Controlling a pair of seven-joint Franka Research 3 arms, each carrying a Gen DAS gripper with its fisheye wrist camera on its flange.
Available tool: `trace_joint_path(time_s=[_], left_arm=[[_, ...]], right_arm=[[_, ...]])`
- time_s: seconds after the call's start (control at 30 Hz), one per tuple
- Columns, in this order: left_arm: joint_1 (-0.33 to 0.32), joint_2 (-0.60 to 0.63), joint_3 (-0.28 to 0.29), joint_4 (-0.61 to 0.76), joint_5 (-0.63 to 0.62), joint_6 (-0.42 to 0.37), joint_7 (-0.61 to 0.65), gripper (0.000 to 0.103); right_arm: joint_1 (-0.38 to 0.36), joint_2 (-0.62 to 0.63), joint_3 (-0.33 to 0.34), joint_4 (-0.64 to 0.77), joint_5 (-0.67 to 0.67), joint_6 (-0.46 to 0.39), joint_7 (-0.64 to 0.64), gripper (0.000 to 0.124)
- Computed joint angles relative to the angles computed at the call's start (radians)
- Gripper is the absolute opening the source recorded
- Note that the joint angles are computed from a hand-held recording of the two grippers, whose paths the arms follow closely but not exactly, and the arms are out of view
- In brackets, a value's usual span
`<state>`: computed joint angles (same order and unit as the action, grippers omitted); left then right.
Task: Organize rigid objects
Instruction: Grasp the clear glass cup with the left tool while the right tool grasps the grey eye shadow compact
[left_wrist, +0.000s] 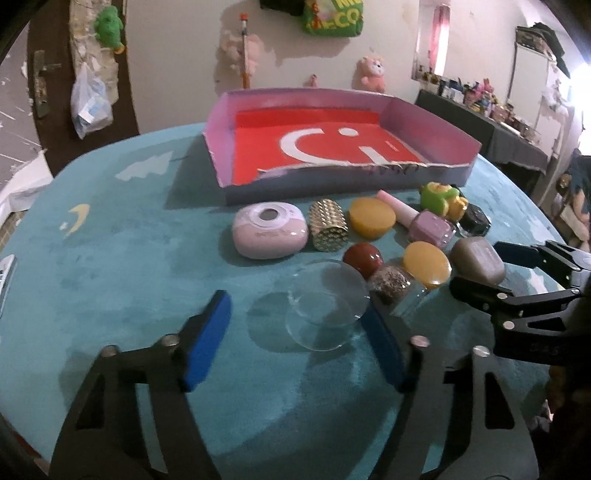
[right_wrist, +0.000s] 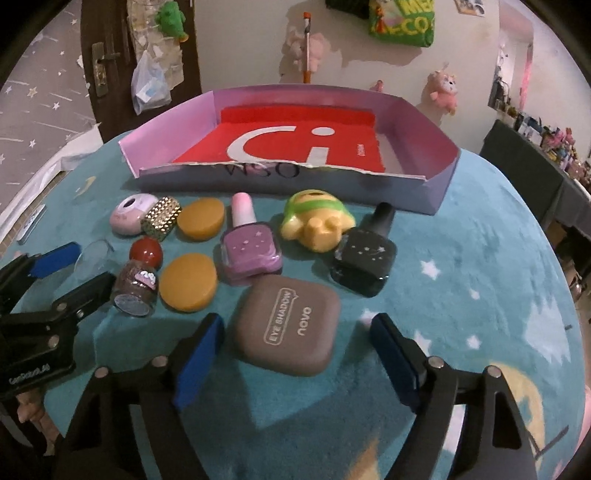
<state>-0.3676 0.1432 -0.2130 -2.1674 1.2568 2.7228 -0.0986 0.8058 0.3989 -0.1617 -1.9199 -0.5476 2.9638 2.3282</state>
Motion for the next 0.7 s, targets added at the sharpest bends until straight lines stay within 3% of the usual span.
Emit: trace_joint_path(time_s=[0.13, 0.23, 0.4, 0.6, 0.7], left_arm=[[0.004, 0.021, 0.005, 0.014, -0.012, 0.051, 0.035, 0.038], [-0.005, 0.023, 0.007, 0.020, -0.020, 0.040, 0.043, 0.038], [-0.015, 0.003, 0.009, 0.014, 0.006, 0.014, -0.008, 0.038], [-0.011, -0.014, -0.003, 0.008, 0.044, -0.002, -0.049, 0.038], [-0.010, -0.016, -0.008, 0.007, 0.048, -0.002, -0.056, 0.038]], right_arm=[[-0.015, -0.001, 0.018, -0.007, 0.021, 0.021, -0.036, 0.075], [-0.003, -0.004, 0.005, -0.016, 0.029, 0.044, -0.050, 0.058], [-0.043, -0.019, 0.056, -0.039, 0.117, 0.076, -0.166, 0.058], [0.018, -0.040, -0.005, -0.044, 0.116, 0.083, -0.190, 0.058], [0.014, -0.042, 0.000, -0.045, 0.127, 0.082, -0.200, 0.058]])
